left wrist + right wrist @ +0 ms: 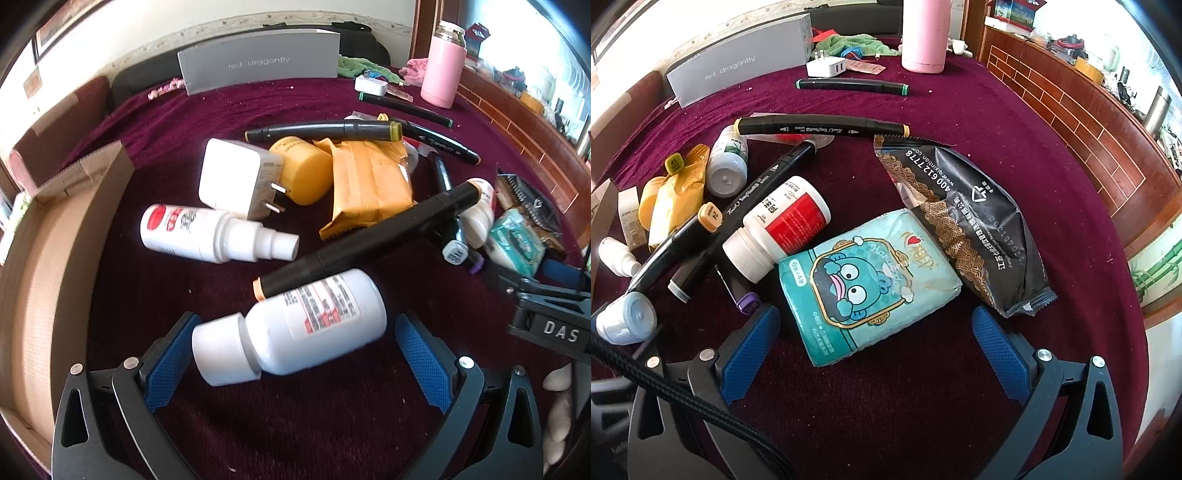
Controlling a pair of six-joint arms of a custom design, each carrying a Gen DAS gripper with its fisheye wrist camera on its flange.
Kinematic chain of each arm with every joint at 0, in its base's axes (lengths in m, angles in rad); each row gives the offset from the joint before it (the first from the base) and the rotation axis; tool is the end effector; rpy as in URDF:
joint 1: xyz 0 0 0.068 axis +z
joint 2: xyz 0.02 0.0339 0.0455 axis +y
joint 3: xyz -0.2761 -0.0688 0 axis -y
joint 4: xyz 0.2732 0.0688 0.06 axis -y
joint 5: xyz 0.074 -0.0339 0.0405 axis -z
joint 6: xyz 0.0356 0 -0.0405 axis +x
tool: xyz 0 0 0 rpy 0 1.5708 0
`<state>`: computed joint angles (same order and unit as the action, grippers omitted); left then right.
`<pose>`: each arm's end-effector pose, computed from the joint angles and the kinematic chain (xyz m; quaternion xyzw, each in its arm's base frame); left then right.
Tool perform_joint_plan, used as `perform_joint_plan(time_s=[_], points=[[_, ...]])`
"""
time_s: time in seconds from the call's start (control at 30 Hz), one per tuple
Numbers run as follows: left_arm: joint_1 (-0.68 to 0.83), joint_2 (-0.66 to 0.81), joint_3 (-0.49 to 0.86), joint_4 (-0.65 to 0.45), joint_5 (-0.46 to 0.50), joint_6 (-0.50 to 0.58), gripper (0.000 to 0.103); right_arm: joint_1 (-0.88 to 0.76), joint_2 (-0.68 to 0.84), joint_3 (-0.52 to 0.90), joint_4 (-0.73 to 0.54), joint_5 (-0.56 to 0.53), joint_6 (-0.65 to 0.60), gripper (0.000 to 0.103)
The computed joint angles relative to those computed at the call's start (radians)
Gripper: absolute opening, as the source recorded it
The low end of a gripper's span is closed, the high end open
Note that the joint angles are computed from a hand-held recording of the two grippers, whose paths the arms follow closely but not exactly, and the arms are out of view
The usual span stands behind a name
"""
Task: Organize objects
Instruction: 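Move both tools over the cluttered objects toward the white bottles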
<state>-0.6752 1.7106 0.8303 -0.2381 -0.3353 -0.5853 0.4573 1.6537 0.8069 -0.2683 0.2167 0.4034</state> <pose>0.2616 -0.1945 0.1177 0.0058 0.9616 0.0011 0.2745 0.2875 0.1329 0.1261 -0.0017 0.9687 -0.0021 0.2480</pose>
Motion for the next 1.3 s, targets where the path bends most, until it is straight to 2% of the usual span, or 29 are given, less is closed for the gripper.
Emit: perform_joint_plan(time_s=[0.07,0.2,0.33,0.43,0.53,0.67,0.77,0.83,0.93,1.3], points=[[-0.010,-0.033,-0.023,-0.009,0.002,-0.007,0.101,-0.009,0.002,0.003,0.003,-0.010,-0.020,0.103],[-0.065,-0.151,-0.100,0.015,-0.074,-0.014,0.101,-0.003,-0.051,-0.049,0.008,-0.005,-0.006,0.103],[-0.109,-0.271,-0.148,0.008,-0.170,0.032,0.101,0.012,-0.195,-0.155,0.028,0.036,0.025,0.103],[-0.108,-0.311,-0.160,0.004,-0.179,0.057,0.101,0.011,-0.328,-0.205,0.005,0.056,0.032,0.103],[-0.095,-0.342,-0.180,0.003,-0.170,0.058,0.101,0.052,-0.391,-0.180,-0.048,0.143,0.014,0.103],[-0.080,-0.369,-0.190,0.001,-0.178,0.056,0.101,0.168,-0.415,-0.120,-0.099,0.344,0.009,0.103],[-0.081,-0.354,-0.181,0.006,-0.200,0.063,0.101,0.235,-0.418,-0.105,-0.086,0.474,-0.012,0.103],[-0.082,-0.342,-0.176,0.017,-0.211,0.079,0.101,0.260,-0.428,-0.119,-0.055,0.523,-0.037,0.103],[-0.083,-0.304,-0.157,0.033,-0.211,0.098,0.101,0.248,-0.431,-0.132,-0.015,0.516,-0.066,0.103],[-0.100,-0.126,-0.038,0.076,-0.166,0.191,0.101,0.101,-0.427,-0.188,0.056,0.377,-0.088,0.103]])
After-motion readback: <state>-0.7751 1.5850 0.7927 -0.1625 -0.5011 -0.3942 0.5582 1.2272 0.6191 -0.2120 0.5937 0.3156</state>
